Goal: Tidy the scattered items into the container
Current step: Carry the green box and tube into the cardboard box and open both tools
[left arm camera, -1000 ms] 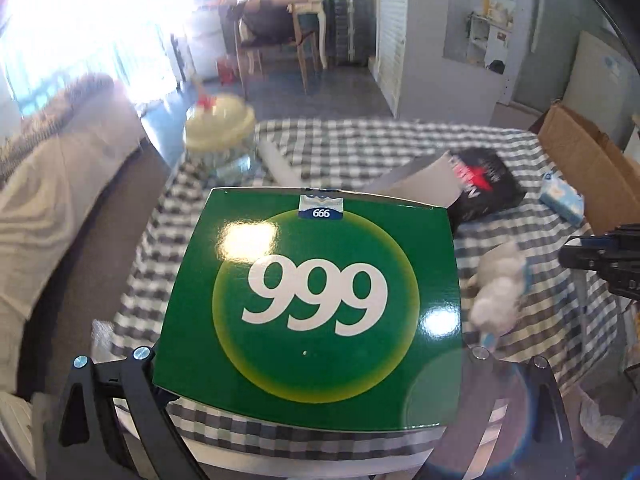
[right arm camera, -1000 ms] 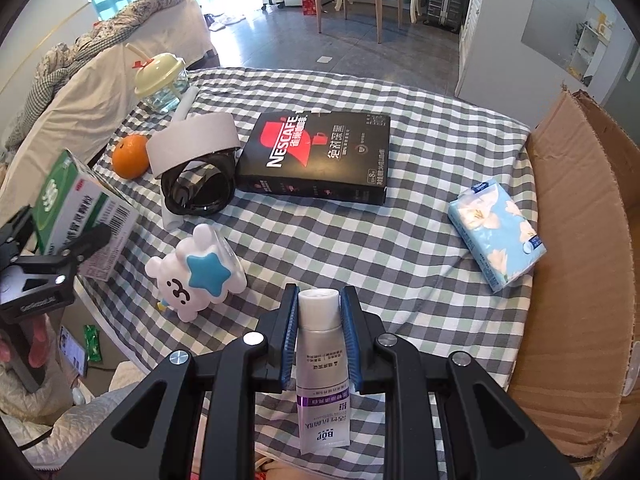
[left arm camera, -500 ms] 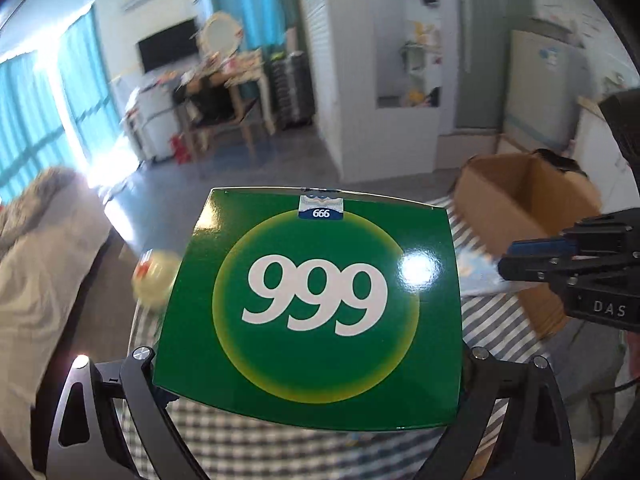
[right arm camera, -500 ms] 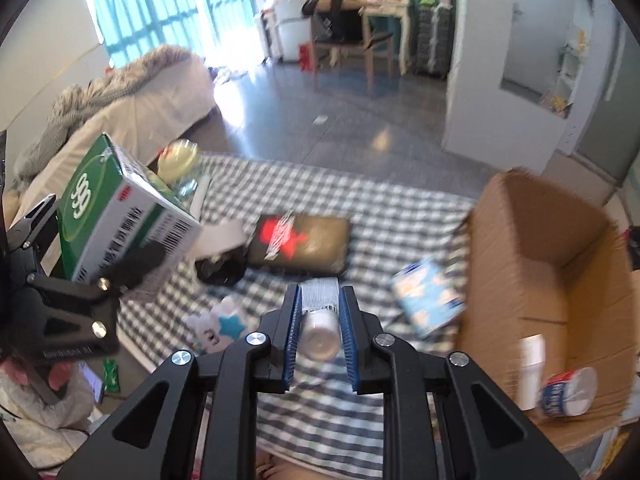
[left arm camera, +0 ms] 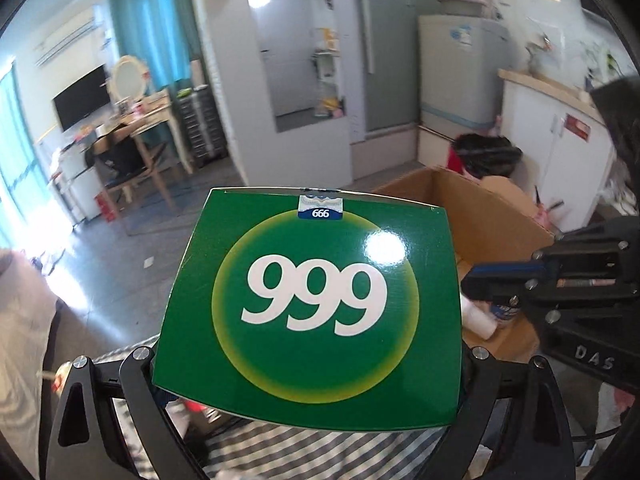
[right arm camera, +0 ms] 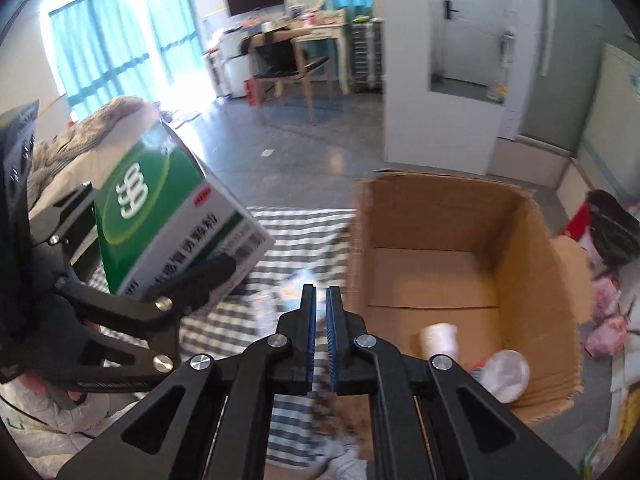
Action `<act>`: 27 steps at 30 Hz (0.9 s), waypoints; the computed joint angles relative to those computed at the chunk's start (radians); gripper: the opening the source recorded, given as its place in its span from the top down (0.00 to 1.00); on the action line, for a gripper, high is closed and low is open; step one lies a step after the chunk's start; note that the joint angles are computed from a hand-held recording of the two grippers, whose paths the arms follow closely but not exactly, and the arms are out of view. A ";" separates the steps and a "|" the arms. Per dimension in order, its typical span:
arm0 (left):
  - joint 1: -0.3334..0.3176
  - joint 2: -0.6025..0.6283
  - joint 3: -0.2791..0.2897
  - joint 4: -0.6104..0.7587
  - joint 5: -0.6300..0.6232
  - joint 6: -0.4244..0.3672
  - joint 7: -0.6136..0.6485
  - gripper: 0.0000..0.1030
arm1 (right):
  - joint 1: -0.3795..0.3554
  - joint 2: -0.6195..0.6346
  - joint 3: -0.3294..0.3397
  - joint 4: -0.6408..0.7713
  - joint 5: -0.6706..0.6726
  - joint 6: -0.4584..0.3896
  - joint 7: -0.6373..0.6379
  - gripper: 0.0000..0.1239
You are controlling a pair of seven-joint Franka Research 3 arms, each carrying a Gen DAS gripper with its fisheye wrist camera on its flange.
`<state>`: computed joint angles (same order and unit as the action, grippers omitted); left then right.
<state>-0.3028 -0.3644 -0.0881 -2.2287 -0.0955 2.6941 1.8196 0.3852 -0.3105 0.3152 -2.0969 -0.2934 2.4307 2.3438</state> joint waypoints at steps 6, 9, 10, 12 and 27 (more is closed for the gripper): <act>-0.058 0.136 -0.048 0.131 -0.057 -0.015 0.042 0.06 | -0.068 -0.140 -0.003 -0.111 -0.028 -0.063 0.070 0.96; -0.055 0.216 -0.097 0.202 -0.029 -0.017 0.024 0.06 | -0.094 -0.184 -0.014 -0.162 -0.006 -0.067 0.073 0.96; -0.053 0.243 -0.111 0.226 -0.015 -0.019 0.013 0.06 | -0.105 -0.190 -0.015 -0.176 0.001 -0.071 0.076 0.96; -0.049 0.301 -0.137 0.277 0.013 -0.027 -0.010 0.06 | -0.120 -0.199 -0.027 -0.207 0.026 -0.073 0.079 0.96; -0.033 0.492 -0.173 0.446 0.352 -0.158 -0.280 0.00 | -0.198 -0.226 -0.004 -0.259 -0.027 -0.101 0.156 0.53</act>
